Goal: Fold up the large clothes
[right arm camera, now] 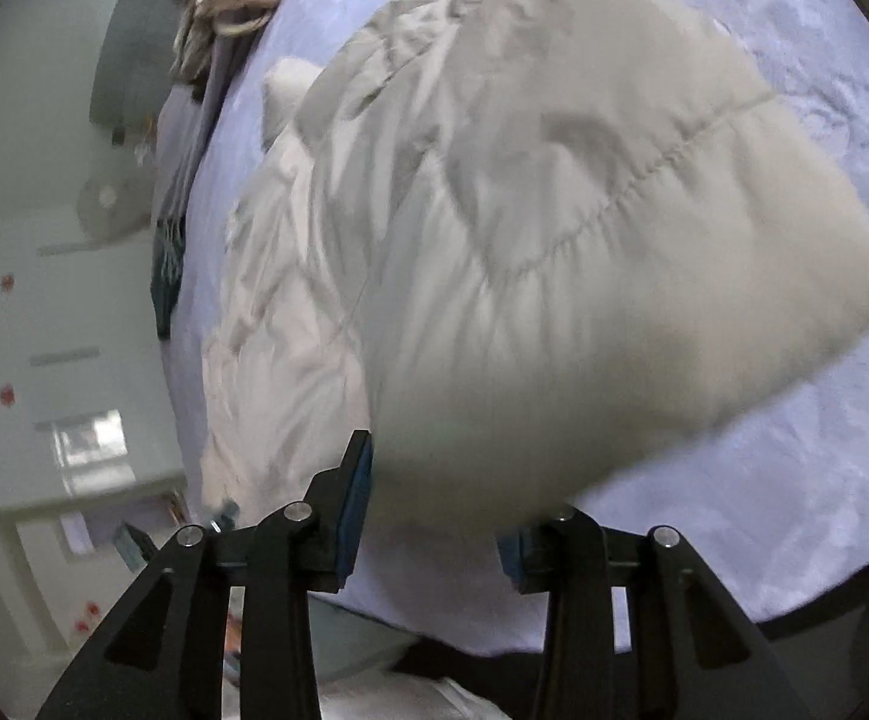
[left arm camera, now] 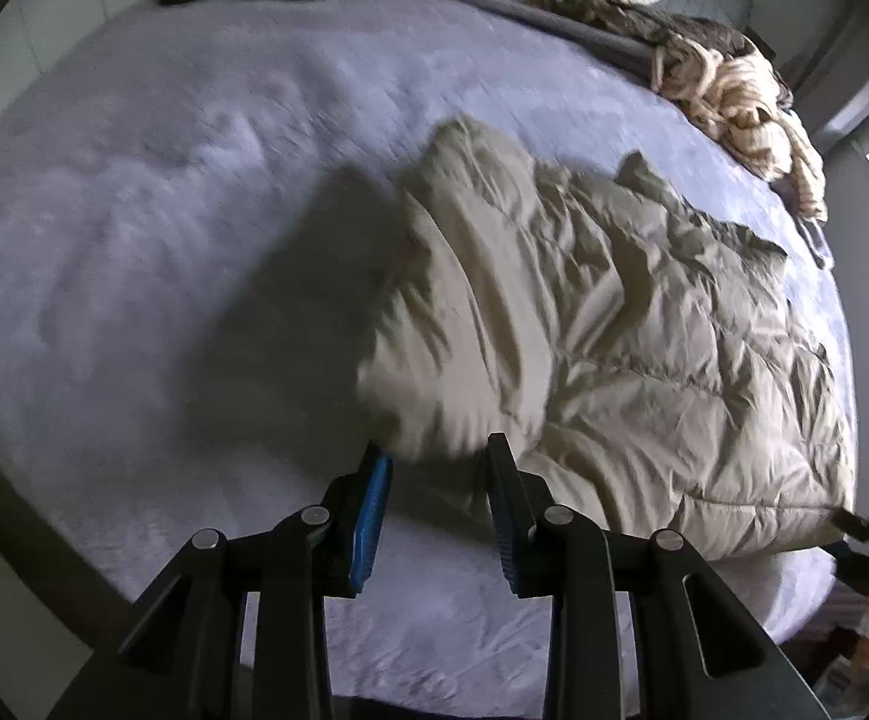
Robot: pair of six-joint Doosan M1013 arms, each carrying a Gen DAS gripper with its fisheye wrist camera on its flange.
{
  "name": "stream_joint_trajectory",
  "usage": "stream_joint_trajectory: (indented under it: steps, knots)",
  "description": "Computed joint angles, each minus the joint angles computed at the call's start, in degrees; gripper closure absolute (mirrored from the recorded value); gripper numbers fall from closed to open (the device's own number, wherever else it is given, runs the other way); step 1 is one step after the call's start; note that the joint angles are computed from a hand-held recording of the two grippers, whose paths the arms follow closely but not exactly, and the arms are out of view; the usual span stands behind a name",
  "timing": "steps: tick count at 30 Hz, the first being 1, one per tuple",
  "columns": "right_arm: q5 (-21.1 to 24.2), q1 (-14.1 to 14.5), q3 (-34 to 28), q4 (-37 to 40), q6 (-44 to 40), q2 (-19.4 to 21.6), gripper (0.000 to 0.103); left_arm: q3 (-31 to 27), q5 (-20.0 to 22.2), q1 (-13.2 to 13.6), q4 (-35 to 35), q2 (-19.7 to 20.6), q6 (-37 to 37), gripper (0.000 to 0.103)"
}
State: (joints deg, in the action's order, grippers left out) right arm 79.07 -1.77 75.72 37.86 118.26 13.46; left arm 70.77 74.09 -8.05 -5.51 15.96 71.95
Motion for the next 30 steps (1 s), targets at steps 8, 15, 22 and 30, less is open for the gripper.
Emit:
stream_joint_trajectory:
  steps: [8,15,22,30]
  knots:
    - [-0.8,0.1,-3.0,-0.6,-7.0,-0.5,0.067,-2.2,-1.2,0.3,1.2,2.1,-0.8,0.069]
    - [2.8,3.4,-7.2,-24.6,1.0,2.8,0.069,-0.8,3.0,-0.8,4.2,5.4,0.4,0.069]
    - [2.2,1.9,-1.8,-23.7,4.8,1.3,0.072,-1.1,4.6,-1.0,5.6,5.7,1.3,0.069]
    - [3.4,1.3,-1.5,-21.9,5.1,-0.9,0.065,-2.3,6.3,-1.5,6.0,4.6,0.1,0.069]
